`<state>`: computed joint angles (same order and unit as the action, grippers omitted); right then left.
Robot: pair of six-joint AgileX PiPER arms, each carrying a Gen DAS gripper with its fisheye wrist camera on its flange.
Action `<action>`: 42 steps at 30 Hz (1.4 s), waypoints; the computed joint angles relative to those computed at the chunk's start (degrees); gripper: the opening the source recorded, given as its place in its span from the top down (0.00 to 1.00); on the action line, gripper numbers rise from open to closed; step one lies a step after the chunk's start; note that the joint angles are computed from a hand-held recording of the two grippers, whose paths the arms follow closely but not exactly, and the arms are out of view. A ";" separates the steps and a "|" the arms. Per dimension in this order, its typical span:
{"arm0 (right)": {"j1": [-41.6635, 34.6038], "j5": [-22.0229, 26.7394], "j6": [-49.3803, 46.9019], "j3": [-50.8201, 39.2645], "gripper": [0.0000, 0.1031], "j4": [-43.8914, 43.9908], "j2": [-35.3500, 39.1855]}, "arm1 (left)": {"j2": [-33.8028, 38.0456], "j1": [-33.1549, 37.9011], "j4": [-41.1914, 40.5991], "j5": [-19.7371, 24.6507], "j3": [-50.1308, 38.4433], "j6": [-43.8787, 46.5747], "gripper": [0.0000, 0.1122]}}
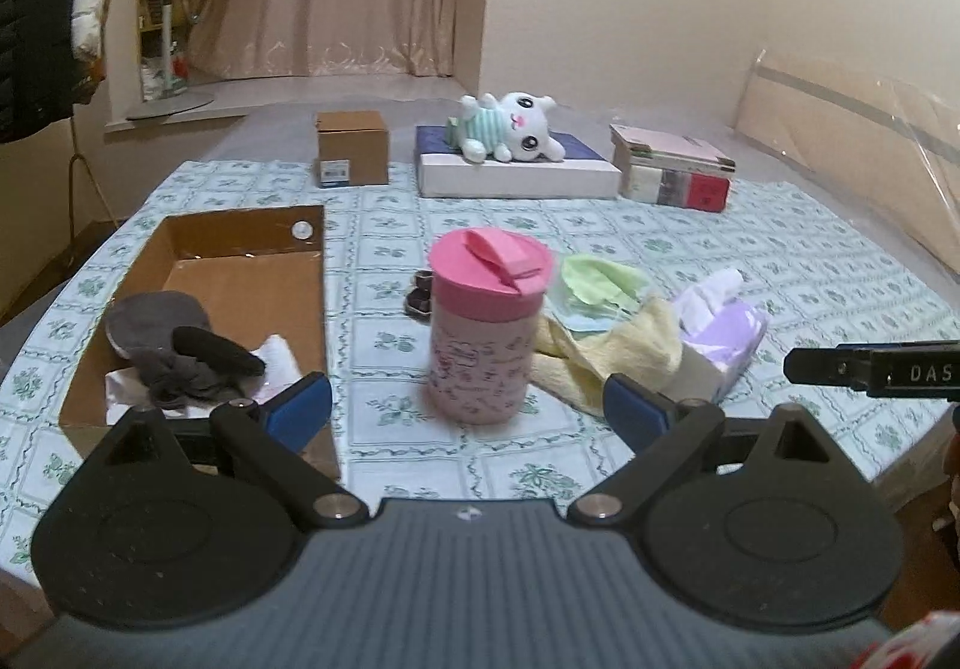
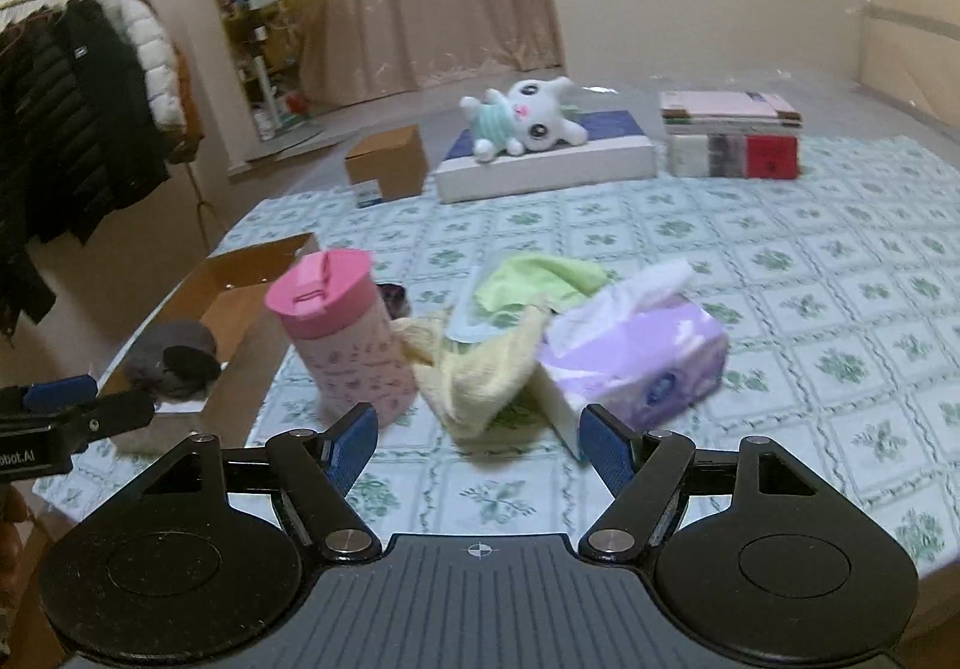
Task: Organize soft objects
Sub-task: 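Move both grippers away from the tray toward the pink bottle and towel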
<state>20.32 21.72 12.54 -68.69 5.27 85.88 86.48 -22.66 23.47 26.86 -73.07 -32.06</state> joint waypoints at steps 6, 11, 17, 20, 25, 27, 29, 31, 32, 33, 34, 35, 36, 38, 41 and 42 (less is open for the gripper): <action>-1.99 0.08 -2.97 1.05 0.28 3.20 -0.64 | 1.43 -1.43 0.42 1.02 -1.21 -0.75 0.14; -2.87 -0.13 -5.34 1.74 0.28 5.58 -0.74 | 2.15 -1.66 -0.31 1.53 -1.59 -0.53 0.14; -3.13 0.17 -5.98 1.37 0.28 6.37 0.23 | 2.99 -1.24 -2.53 1.62 -1.88 1.16 0.14; -3.39 0.36 -6.34 0.98 0.28 6.63 0.90 | 3.53 -0.80 -3.90 1.47 -2.03 2.21 0.14; -3.62 0.95 -6.11 0.12 0.28 6.29 2.30 | 4.62 0.07 -7.36 0.77 -2.27 5.17 0.14; -3.77 1.10 -6.31 -0.24 0.28 6.46 2.90 | 5.13 0.47 -8.61 0.49 -2.45 6.41 0.15; -3.96 1.15 -6.49 -0.64 0.28 6.52 3.50 | 5.64 0.91 -9.88 0.26 -2.81 7.88 0.15; -4.19 1.21 -6.86 -1.20 0.28 6.72 4.17 | 6.27 1.87 -12.17 -0.13 -3.36 10.88 0.16; -4.37 1.31 -7.23 -1.54 0.28 6.93 4.55 | 6.60 2.53 -13.75 -0.21 -3.82 12.96 0.17; -4.60 1.49 -7.77 -2.01 0.28 7.25 5.00 | 6.93 3.23 -15.40 -0.35 -4.30 15.09 0.17; -4.90 1.56 -8.68 -2.40 0.28 7.86 5.42 | 7.38 3.98 -17.27 -0.31 -5.00 17.57 0.17; -5.25 1.57 -9.76 -2.91 0.28 8.51 5.93 | 7.83 4.84 -19.59 -0.06 -5.84 20.64 0.17; -5.53 1.63 -10.67 -3.39 0.28 8.96 6.34 | 8.38 5.93 -22.42 0.37 -6.97 24.53 0.17; -6.36 1.97 -14.10 -4.86 0.28 10.98 7.50 | 9.66 8.23 -28.82 1.76 -9.54 32.56 0.17; -7.84 2.88 -20.30 -7.98 0.28 14.74 9.67 | 12.48 11.68 -34.90 5.20 -15.18 42.26 0.19; -8.28 3.18 -21.92 -9.07 0.28 15.64 10.45 | 13.37 12.65 -35.95 6.02 -16.85 44.52 0.19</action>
